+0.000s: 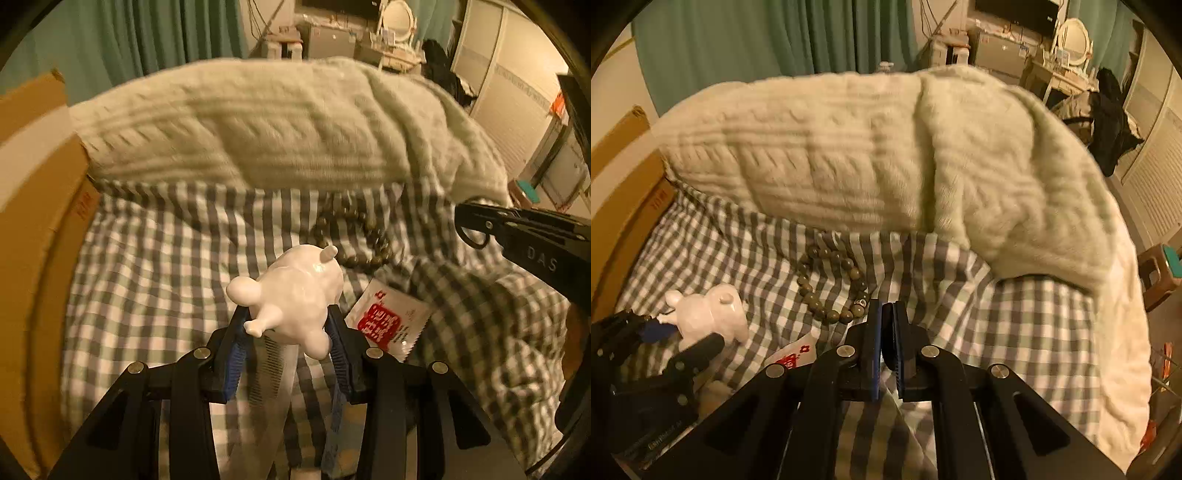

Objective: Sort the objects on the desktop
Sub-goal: 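Carry the white figurine into the box and open the left gripper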

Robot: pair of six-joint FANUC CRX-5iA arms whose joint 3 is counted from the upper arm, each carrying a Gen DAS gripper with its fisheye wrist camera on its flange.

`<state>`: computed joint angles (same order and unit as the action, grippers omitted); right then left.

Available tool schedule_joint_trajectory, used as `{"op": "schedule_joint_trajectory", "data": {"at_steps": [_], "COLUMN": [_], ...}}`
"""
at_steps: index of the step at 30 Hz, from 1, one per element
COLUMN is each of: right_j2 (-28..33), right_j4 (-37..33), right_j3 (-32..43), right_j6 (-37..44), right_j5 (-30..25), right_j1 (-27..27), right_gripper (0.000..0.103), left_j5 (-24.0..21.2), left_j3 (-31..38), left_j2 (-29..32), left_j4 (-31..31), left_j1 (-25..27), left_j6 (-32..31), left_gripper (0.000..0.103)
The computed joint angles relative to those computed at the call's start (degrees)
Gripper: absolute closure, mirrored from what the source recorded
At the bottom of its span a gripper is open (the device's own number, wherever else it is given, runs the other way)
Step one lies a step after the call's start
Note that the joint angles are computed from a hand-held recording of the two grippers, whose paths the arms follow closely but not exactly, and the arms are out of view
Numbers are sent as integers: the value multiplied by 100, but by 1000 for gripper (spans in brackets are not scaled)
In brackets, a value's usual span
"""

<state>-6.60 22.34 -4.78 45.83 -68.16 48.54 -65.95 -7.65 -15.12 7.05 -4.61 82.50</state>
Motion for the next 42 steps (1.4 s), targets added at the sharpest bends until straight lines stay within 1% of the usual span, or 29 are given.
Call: {"op": "schedule_joint_trajectory", "data": {"at_steps": [6,9,12,16,18,21,23,25,29,32,35,36,38,39,40,41,42], "right_j2": [-327,-255,-293,-224,-142,61,253,507,1108,1499,1925,2091,2186,2180,2144,2089,2033], "right_j4": [205,376,678,1014,1174,1272,1247,1102,669,300,-78,-200,-329,-469,-565,-568,-489], "right_j3": [190,465,606,994,1217,1648,1987,2399,3217,3663,4068,4220,4241,4173,4103,3976,3840], "right_j6": [-116,-154,-304,-379,-378,-309,-223,-109,234,475,693,767,796,824,851,814,725], "right_j5": [-214,-311,-410,-483,-510,-472,-420,-344,-188,-113,-107,-137,-70,91,177,282,364], "right_j1": [278,486,822,1247,1474,1791,1968,2091,2261,2302,2291,2274,2237,2189,2157,2141,2139], "right_gripper": [98,98,98,98,98,98,98,98,98,98,98,98,98,96,94,84,71], "left_j5": [-66,-71,20,-41,-103,-193,-300,-471,-597,-657,-669,-705,-674,-662,-662,-648,-692], "left_j3": [117,251,492,702,809,859,939,964,838,721,553,499,403,353,315,293,303], "left_j2": [-343,-494,-478,-660,-768,-969,-1032,-1076,-1156,-1124,-1085,-1089,-1033,-1030,-1042,-1014,-1005], "left_j4": [211,288,370,640,831,1287,1424,1642,1926,2024,2050,2067,1978,1939,1935,1899,1914], "left_j1": [213,278,255,652,1004,1752,2238,2777,3779,4313,4683,4781,4777,4769,4787,4768,4807], "left_j6": [-165,-250,-182,-324,-463,-845,-947,-1206,-1723,-1965,-2174,-2230,-2205,-2189,-2193,-2150,-2151], "left_gripper": [61,61,61,61,61,61,61,61,61,61,61,61,61,61,59,48,38]}}
